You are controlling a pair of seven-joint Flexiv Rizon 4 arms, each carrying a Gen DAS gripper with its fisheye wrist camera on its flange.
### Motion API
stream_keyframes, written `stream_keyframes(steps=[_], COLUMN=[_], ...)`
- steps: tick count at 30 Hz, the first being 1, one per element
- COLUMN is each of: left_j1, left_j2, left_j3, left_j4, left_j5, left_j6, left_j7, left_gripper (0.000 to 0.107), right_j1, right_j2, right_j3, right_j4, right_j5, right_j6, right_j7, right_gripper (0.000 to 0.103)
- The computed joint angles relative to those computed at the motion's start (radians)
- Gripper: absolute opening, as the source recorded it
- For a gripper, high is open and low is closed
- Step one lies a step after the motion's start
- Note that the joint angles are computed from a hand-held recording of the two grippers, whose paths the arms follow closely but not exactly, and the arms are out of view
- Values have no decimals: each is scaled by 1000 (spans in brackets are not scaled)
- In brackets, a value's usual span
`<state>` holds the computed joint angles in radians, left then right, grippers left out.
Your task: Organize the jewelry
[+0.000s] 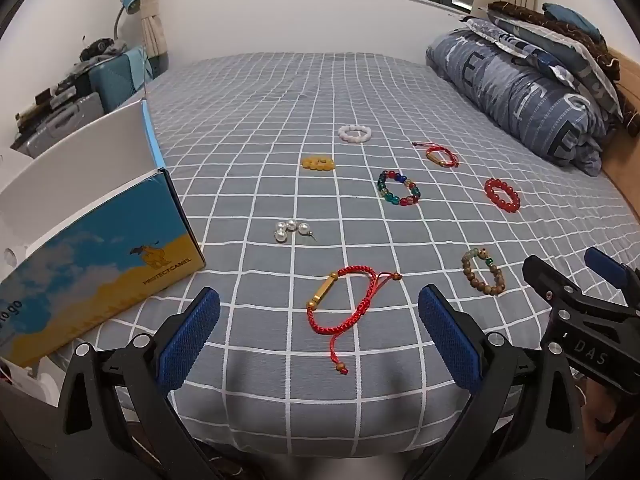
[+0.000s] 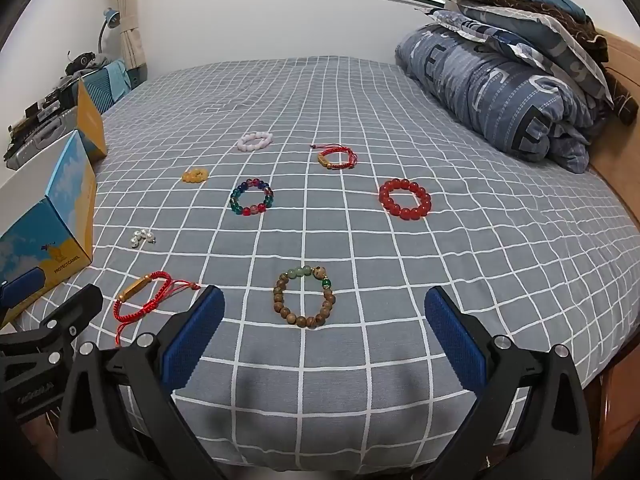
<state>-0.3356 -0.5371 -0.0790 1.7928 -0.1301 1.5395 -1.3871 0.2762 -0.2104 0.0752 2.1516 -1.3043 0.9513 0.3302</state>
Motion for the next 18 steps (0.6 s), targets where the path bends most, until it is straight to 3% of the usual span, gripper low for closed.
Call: stream_keyframes(steps=[9,13,18], left_j1=[-23,-3,-34], left_j2=[2,0,-4], left_j3=[35,9,45], left_j4=[-9,-5,-12], left_j5=[17,11,26], left_j6=[-10,1,3], left_j7=[-26,-20,-39], left_gripper=[97,97,97], right_j1=[0,0,0], right_j2=[-1,-1,0], right_j3=[0,0,0], right_j4=[-1,0,0], right_j5=[3,3,4], right_j6=[1,1,0], right_j7=[-3,-3,-4], right_gripper=[97,97,97])
